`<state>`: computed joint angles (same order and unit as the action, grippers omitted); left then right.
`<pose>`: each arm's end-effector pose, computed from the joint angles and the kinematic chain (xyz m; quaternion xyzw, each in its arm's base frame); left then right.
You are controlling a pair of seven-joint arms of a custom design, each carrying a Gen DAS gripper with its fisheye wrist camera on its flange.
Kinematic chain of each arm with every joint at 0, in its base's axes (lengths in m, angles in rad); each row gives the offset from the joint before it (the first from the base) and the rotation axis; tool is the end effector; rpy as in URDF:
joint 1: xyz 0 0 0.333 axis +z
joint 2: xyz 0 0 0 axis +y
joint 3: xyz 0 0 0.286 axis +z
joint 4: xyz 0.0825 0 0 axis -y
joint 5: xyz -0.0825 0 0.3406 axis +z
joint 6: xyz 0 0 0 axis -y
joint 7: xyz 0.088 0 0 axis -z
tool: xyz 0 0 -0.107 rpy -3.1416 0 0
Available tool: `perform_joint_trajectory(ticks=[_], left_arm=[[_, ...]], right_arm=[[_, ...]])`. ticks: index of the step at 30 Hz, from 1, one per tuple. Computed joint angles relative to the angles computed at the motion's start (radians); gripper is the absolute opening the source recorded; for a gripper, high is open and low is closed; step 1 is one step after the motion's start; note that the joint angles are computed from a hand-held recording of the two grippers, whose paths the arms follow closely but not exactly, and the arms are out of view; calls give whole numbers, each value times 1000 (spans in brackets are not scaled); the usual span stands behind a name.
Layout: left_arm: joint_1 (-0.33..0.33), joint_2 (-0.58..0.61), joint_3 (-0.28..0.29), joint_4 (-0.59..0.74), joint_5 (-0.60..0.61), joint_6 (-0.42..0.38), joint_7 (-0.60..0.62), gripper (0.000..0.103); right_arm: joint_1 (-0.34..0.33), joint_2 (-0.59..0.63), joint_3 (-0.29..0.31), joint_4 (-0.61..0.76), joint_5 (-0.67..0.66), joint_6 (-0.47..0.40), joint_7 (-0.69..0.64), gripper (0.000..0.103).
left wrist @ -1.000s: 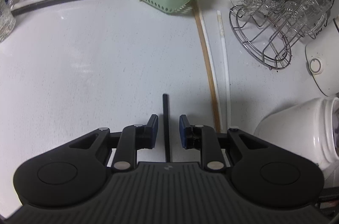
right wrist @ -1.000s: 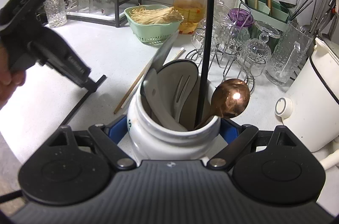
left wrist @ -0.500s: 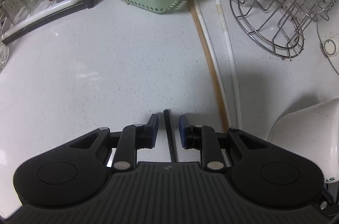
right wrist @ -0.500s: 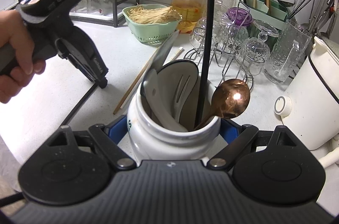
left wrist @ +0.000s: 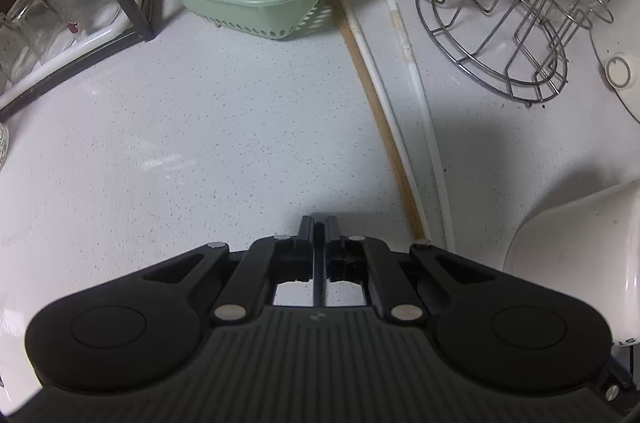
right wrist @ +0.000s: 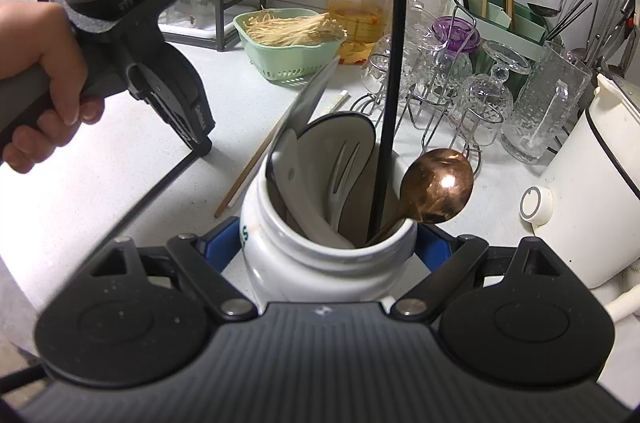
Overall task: Organize utensils
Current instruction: 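Lift the black chopstick upright with the left tool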
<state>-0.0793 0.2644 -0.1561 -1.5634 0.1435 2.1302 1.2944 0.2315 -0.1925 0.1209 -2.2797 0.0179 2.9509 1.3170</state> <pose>0.6069 -0.1284 0.5067 -0.6964 0.6998 -0.1080 0.1167 0.4703 0.1754 0.5297 -0.8032 0.4244 -0.2849 0.3059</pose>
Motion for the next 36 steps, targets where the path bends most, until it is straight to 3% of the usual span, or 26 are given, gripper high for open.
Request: perform_joint_trajectory(ticks=[5,12,20,29,36], left_arm=[[12,-52,0,-62,-26,50,-7,5],[6,-217,-4,-192,-48,188,4,5],[-20,-372,5,-279,-116,292,19,5],[-76,-472,21,-313,-195,357,86,5],[-102,-506,7,-323,-180,382,92,5]], right_arm=[[8,8,-5,8,8,-2,-18,93],[8,16,-5,10,10,14,-24,93],[-7,15,9,4,-20,27,16,93],[-6,19,6,2,-33,41,29,93],[-2,20,3,-6,-19,57,16,93]])
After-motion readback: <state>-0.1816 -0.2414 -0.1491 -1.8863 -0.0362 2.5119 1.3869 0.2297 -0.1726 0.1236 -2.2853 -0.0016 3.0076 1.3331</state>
